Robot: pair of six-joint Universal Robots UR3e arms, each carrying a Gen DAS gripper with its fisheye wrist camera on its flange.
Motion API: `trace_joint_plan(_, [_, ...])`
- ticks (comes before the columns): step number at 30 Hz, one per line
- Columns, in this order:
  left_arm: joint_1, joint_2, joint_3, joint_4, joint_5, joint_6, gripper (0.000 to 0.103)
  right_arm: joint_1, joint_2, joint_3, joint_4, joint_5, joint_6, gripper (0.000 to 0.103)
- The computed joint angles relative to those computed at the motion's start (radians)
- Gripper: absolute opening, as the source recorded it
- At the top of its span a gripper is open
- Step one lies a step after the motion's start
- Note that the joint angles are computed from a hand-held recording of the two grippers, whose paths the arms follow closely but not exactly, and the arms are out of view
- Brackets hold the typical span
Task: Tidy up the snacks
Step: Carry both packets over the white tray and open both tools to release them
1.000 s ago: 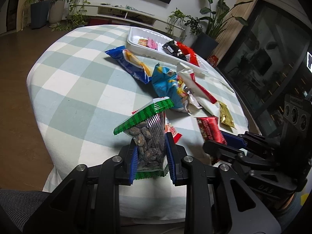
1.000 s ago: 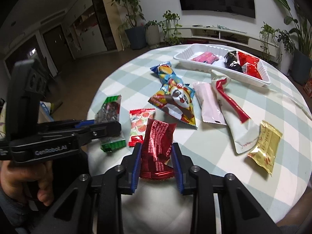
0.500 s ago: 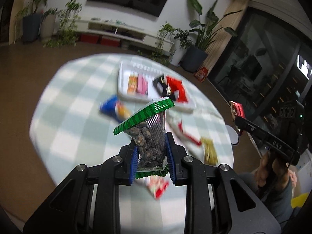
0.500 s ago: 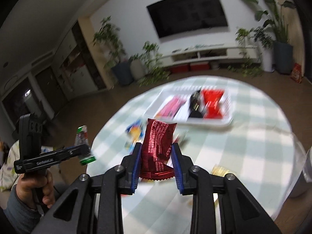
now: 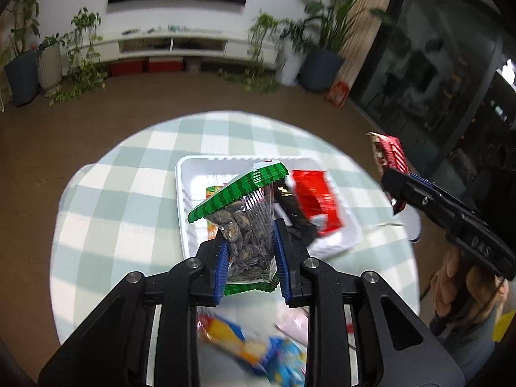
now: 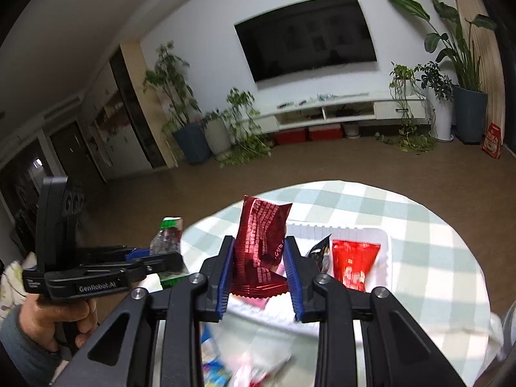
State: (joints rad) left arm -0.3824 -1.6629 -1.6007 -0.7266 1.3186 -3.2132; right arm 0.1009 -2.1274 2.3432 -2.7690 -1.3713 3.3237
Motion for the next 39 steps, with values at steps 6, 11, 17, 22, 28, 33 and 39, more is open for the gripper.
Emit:
trace_joint_plan(6, [-0.016, -0.333, 0.296, -0.082, 0.036, 0.030, 0.023, 0.020, 0.324, 0.006, -0.196, -0.022, -0.020, 0.032])
trace_joint_plan(11, [-0.025, -0.466, 0.397, -0.108, 0.040, 0.035, 0.023, 0.015, 0.447, 0.030, -0.273, -0.028, -0.041, 0.033])
trace_joint_plan(17, [-0.046, -0.544, 0.449, -0.113, 0.069, 0.046, 0.024, 0.031, 0.512, 0.034, -0.309, -0.051, -0.060, 0.033])
trace_joint_plan(22, [-0.047, -0.558, 0.448, -0.116, 0.093, 0.046, 0.026, 0.080, 0.568, 0.008, -0.327, -0.098, -0.070, 0.033])
trace_joint_plan(28, [-0.053, -0.571, 0.453, -0.109, 0.123, 0.038, 0.027, 0.092, 0.586, 0.005, -0.346, -0.113, -0.074, 0.034])
trace_joint_plan(33, [-0.055, -0.560, 0.437, -0.089, 0.134, 0.028, 0.051, 0.101, 0.584, 0.006, -0.351, -0.124, -0.068, 0.034])
trace_joint_plan(39, [-0.053, -0.528, 0.405, -0.060, 0.132, 0.023, 0.061, 0.085, 0.515, 0.027, -0.335, -0.117, -0.059, 0.042])
